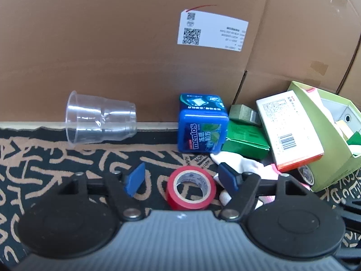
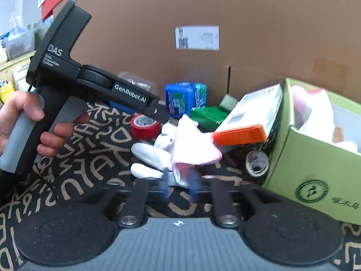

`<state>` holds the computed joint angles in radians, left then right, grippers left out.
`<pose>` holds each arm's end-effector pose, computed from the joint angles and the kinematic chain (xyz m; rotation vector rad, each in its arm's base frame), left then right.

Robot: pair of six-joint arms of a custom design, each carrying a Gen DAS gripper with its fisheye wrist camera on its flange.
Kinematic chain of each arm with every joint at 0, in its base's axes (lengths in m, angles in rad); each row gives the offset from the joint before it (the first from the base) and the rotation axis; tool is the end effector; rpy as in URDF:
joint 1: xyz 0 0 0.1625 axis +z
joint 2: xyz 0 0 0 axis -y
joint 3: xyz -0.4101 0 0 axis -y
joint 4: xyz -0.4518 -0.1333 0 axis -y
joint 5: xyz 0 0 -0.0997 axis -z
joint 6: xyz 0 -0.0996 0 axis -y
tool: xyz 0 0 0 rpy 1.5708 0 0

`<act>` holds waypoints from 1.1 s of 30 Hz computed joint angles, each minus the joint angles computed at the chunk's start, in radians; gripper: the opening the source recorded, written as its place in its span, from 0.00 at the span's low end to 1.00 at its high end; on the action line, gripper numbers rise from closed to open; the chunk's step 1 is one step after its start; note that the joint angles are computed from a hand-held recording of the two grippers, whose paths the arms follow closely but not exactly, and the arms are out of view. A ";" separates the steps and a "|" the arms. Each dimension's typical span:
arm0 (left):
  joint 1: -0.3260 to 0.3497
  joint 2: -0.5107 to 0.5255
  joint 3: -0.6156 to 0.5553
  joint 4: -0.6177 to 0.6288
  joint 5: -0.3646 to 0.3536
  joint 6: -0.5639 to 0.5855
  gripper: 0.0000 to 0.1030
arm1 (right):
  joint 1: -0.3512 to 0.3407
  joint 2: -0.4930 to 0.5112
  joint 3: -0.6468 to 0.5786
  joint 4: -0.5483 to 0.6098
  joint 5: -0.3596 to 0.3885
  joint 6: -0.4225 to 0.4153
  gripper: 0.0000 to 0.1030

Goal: Organize objects
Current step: 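Grasp the red tape roll with the left gripper while the right grasps a white glove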

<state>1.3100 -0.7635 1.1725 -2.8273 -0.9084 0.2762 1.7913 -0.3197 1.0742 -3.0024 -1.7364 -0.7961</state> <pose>-0.0275 -0.8576 0.2891 0.2649 2.3010 -1.0264 0.3017 -0.8114 -0.0322 1.2325 -2.3728 0.8394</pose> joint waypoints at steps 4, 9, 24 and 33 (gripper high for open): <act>0.006 0.003 -0.009 0.020 -0.005 -0.016 0.83 | 0.008 0.038 -0.051 0.012 -0.013 -0.005 0.81; 0.013 0.007 -0.015 0.015 0.007 -0.019 0.86 | 0.024 0.130 -0.200 0.092 -0.029 0.012 0.67; 0.006 0.007 -0.004 -0.008 0.023 0.024 0.78 | 0.001 -0.030 0.053 -0.137 0.080 0.013 0.15; -0.029 0.026 0.033 -0.094 0.077 0.139 0.45 | -0.004 -0.046 0.074 -0.197 0.119 0.018 0.15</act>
